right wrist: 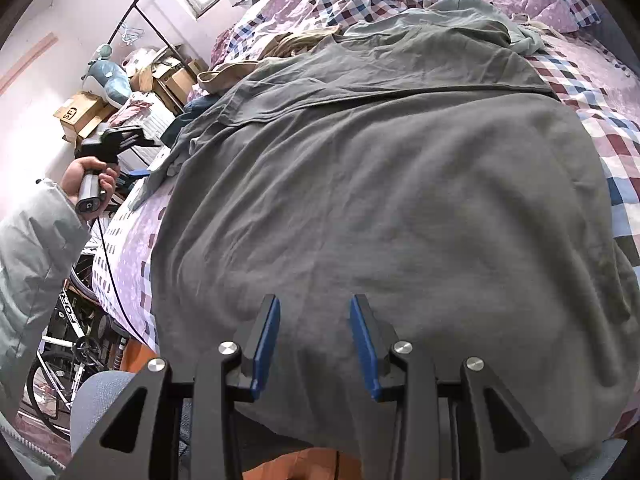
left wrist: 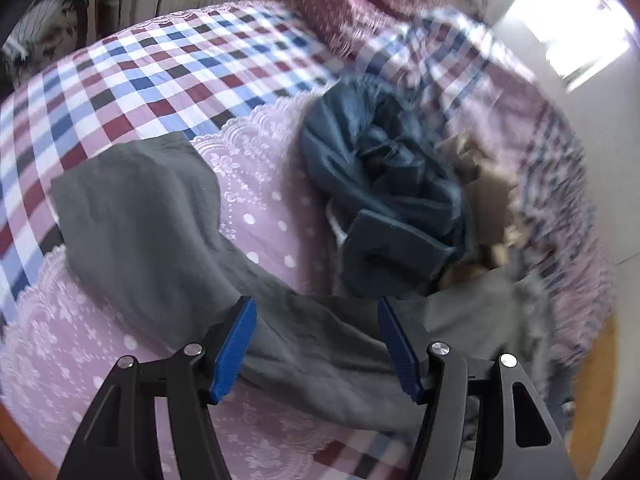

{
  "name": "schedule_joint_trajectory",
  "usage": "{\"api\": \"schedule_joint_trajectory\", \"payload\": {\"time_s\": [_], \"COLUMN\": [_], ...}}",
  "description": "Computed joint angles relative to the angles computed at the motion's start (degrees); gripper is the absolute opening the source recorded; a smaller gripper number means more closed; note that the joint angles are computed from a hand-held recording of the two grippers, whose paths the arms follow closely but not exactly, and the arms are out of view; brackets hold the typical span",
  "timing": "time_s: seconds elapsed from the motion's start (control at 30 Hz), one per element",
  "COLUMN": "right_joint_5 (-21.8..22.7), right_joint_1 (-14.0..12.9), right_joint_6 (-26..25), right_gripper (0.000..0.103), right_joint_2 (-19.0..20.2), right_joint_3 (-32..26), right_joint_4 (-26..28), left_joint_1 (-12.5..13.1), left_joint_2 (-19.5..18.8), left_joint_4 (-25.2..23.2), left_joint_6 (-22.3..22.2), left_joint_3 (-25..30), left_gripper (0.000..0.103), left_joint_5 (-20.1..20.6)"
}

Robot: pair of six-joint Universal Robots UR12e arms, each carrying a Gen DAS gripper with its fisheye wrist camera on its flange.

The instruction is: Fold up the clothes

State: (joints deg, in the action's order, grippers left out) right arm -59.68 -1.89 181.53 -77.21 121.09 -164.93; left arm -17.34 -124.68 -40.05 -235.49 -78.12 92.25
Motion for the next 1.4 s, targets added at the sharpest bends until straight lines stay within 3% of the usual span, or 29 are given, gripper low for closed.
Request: {"api": "schedule_joint_trajectory", "payload": {"time_s": [0.13, 0.2, 0.23, 0.3, 0.33, 0.4, 0.63, 0.77, 0.87, 0.93, 1.07, 1.13, 1.3, 1.37, 1.4], "right_joint_5": [0.30, 0.48, 0.48, 0.46, 0.43, 0.50, 0.59, 0.61, 0.54, 0.42, 0.16, 0.16, 0.17, 0.27, 0.30], "right_joint_1": [-0.03, -0.15, -0.18, -0.25, -0.30, -0.45, -0.71, -0.48, -0.37, -0.30, -0.28, -0.32, -0.44, -0.53, -0.58], "right_joint_6": [0.18, 0.32, 0.39, 0.55, 0.58, 0.75, 1.17, 0.87, 0.71, 0.63, 0.61, 0.78, 0.95, 1.00, 1.03], "right_gripper": [0.039, 0.039, 0.039, 0.039, 0.039, 0.039, 0.039, 0.039, 0.039, 0.039, 0.039, 0.039, 0.039, 0.039, 0.039], "right_joint_2": [0.01, -0.02, -0.04, -0.10, -0.15, -0.20, -0.31, -0.23, -0.20, -0.19, -0.28, -0.30, -0.41, -0.45, -0.49], "right_joint_3": [-0.12, -0.13, -0.12, -0.08, -0.08, -0.07, 0.06, -0.05, -0.09, -0.11, -0.05, -0.05, -0.02, -0.03, -0.01], "right_joint_4": [0.47, 0.61, 0.68, 0.89, 1.14, 1.50, 1.82, 2.00, 2.22, 2.36, 2.52, 2.52, 2.73, 2.91, 2.94], "left_joint_1": [-0.35, -0.54, -0.63, -0.91, -0.97, -1.26, -1.26, -1.64, -1.60, -1.73, -1.88, -2.01, -2.18, -2.22, -2.38], "left_joint_2": [-2.35, -3.05, -3.17, -3.19, -2.89, -2.18, -0.07, 0.43, -0.45, -1.31, -2.49, -3.03, -5.43, -5.68, -5.67], "left_joint_4": [-10.65, -13.15, -13.61, -14.87, -13.73, -10.94, -1.54, 0.02, 1.21, 0.97, 0.56, -0.02, -7.95, -8.67, -8.82], "left_joint_6": [1.38, 0.94, 0.64, -0.66, -1.12, -1.58, -3.26, -2.12, -0.22, 0.87, 0.77, 0.77, 0.84, 0.69, 0.03], "left_joint_3": [4.91, 6.14, 6.36, 6.63, 5.95, 4.30, -0.26, -0.06, 1.76, 3.27, 5.39, 6.47, 11.07, 11.37, 11.41], "left_gripper": [0.057, 0.049, 0.044, 0.012, 0.006, 0.002, 0.001, 0.001, 0.002, 0.009, 0.044, 0.052, 0.052, 0.051, 0.036], "left_joint_5": [2.32, 3.63, 4.20, 6.03, 6.05, 6.56, 3.94, 2.46, -1.44, -4.28, -7.42, -7.67, -5.71, -5.35, -4.25]}}
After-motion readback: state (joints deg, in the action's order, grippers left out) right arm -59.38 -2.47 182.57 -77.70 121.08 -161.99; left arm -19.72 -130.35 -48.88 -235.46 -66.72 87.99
